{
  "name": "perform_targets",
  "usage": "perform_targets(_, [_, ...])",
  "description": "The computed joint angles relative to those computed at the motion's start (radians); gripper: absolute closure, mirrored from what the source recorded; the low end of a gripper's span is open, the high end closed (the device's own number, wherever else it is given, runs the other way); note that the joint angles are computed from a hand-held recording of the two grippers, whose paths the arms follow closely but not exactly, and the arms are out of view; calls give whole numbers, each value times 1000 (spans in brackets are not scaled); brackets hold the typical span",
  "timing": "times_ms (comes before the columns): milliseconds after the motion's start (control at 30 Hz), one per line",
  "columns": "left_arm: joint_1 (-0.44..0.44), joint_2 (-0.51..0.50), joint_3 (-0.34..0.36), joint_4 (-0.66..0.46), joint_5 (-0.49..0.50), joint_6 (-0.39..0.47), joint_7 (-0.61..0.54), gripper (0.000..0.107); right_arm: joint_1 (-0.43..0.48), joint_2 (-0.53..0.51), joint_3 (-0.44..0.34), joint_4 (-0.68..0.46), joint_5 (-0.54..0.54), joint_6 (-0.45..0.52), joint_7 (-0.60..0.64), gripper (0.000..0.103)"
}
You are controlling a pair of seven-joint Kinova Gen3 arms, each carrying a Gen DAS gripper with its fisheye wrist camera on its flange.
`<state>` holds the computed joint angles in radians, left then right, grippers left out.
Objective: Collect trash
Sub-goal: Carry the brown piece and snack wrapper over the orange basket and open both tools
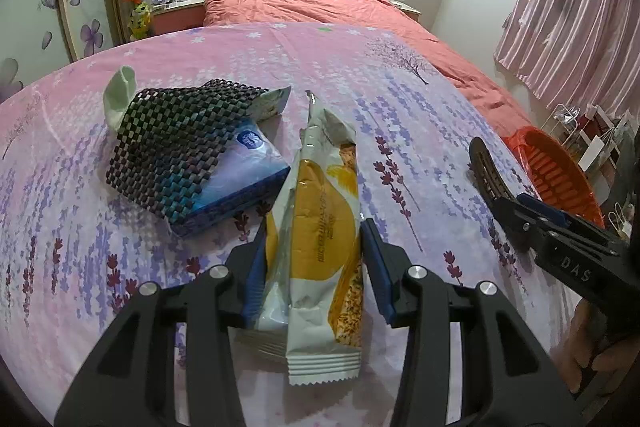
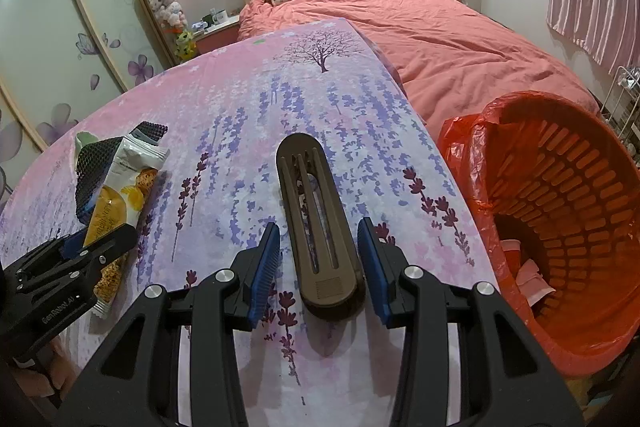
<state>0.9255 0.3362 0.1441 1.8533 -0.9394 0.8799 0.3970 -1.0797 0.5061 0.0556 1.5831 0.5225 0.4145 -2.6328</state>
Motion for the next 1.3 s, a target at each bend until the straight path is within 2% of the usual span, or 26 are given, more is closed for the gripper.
perform_targets(500, [-5, -11, 4, 14, -11, -14, 18, 62, -2, 1, -2, -4, 2, 6, -4, 61])
perform_targets(567, [-2, -6, 7, 6, -3, 2, 10, 62, -14, 4, 4, -15, 12, 32, -6, 62])
perform_targets(600, [4, -2, 10, -2, 5, 20, 4, 62, -30, 11, 12, -33, 24, 65, -14, 70])
perform_targets(633, [8, 3, 13, -10, 10, 32, -3, 62, -52, 18, 27, -49, 37, 97, -14, 71])
perform_targets(700, [20, 10, 16, -20, 17, 51, -10, 70, -41, 15, 0, -50, 64, 112, -16, 72])
perform_targets(867, [43, 25, 18, -46, 15, 78, -35, 78, -7, -28, -27, 29, 68, 26, -31, 74])
perform_targets(967, [65, 34, 14, -62, 3, 100, -31, 78, -56, -51, 19, 72, 120, -7, -89, 74])
perform_targets(1200, [92, 23, 18, -94, -20, 128, -21, 78, -67, -82, 30, 103, 181, -35, -158, 74])
perform_targets(1300, [99, 22, 24, -121, -35, 139, -30, 78, -100, -117, 69, 136, 250, -47, -241, 74])
